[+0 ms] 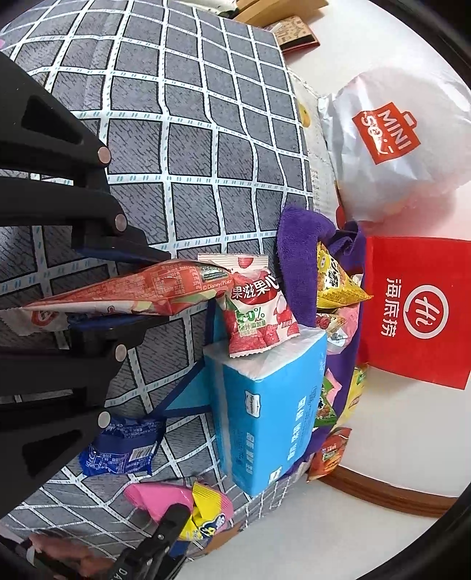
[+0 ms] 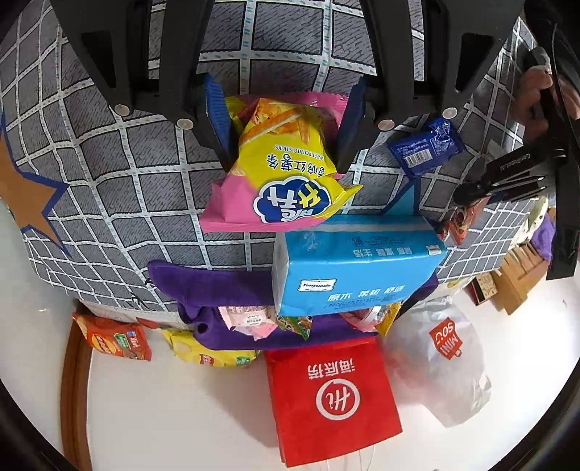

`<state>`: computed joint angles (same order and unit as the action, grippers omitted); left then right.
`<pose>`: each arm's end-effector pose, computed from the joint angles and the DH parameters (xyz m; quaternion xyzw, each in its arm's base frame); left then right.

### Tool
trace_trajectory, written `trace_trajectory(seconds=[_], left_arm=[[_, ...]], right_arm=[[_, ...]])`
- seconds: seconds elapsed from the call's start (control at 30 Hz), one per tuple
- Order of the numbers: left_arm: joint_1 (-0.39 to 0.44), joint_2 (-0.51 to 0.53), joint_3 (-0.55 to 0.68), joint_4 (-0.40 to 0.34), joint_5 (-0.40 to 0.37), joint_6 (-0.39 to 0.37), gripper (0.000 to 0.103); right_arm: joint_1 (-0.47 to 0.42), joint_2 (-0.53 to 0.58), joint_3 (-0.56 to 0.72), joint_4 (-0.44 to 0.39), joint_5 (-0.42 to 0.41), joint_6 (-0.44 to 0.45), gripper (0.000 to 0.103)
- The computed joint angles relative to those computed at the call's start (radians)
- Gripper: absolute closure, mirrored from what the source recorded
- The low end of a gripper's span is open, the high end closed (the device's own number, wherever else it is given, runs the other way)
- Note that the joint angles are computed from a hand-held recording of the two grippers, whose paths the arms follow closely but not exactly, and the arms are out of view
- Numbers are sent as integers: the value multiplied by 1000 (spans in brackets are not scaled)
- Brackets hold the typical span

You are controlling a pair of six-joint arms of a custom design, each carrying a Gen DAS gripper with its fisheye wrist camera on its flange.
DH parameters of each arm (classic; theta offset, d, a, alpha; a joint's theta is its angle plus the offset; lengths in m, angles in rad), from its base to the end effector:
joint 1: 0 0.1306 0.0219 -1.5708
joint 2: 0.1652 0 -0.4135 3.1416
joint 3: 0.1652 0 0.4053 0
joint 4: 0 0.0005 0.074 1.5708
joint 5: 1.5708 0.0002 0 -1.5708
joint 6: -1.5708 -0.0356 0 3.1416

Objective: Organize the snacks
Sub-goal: 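Grasp and lift the pink candy stick with the left tool while the right holds the chip bag, then carry the candy stick and chip bag over the purple towel with both tools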

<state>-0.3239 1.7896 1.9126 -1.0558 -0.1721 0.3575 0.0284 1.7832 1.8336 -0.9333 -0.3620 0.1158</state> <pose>0.6122 -0.1996 0.4760 -0.0428 0.9455 -0.0275 0.3218 0.6465 0.0305 0.4524 -0.1272 0.9193 0.1548 0.3388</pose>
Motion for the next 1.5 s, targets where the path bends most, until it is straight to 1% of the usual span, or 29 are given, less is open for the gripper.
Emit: trace_trajectory(seconds=[0.1,0.2,0.33,0.37,0.4,0.5,0.63,0.73,0.8,0.83,0.9,1.0,1.13,1.23,1.37,1.5], left_arm=[[0,-1,-4,6,7,2,79],[0,-3,-8,11,16,2,77],[-1,-3,-7,9,14,-3,76],[-2,-1,-5,6,10,-9,76],[-3,1,-2,2,6,-17,76],[-7,7,8,-9,-5,-37,75],[-8,8,9,-10,-5,-39,75],[-7,7,7,-7,-2,-39,75],[-7,5,4,-4,4,-39,75],[-5,3,1,-2,6,-38,79],[-3,-6,-11,8,26,-45,82],[-2,-8,-8,-7,36,-52,83],[11,-18,-7,-27,101,-25,84],[14,-35,-18,-29,106,-18,84],[12,-58,-28,-36,92,-27,84],[11,-69,-13,-49,101,-28,84]], right_arm=[[-1,-6,-16,24,-4,-8,49],[0,-5,-15,20,-1,-3,48],[2,-7,-22,27,6,0,47],[2,-6,-21,25,5,-2,46],[2,-5,-18,22,6,-3,43],[0,22,22,-37,-4,-4,40],[1,23,23,-40,-4,0,40],[6,15,12,-28,9,2,40],[9,8,3,-17,21,4,41],[10,3,-3,-8,28,5,43],[10,-5,-12,8,34,2,48],[4,-8,-4,-1,25,-1,51],[3,-12,7,-4,35,1,53],[4,-22,7,-3,29,3,53],[8,-38,9,5,24,-1,53],[9,-48,22,6,-2,-17,53]])
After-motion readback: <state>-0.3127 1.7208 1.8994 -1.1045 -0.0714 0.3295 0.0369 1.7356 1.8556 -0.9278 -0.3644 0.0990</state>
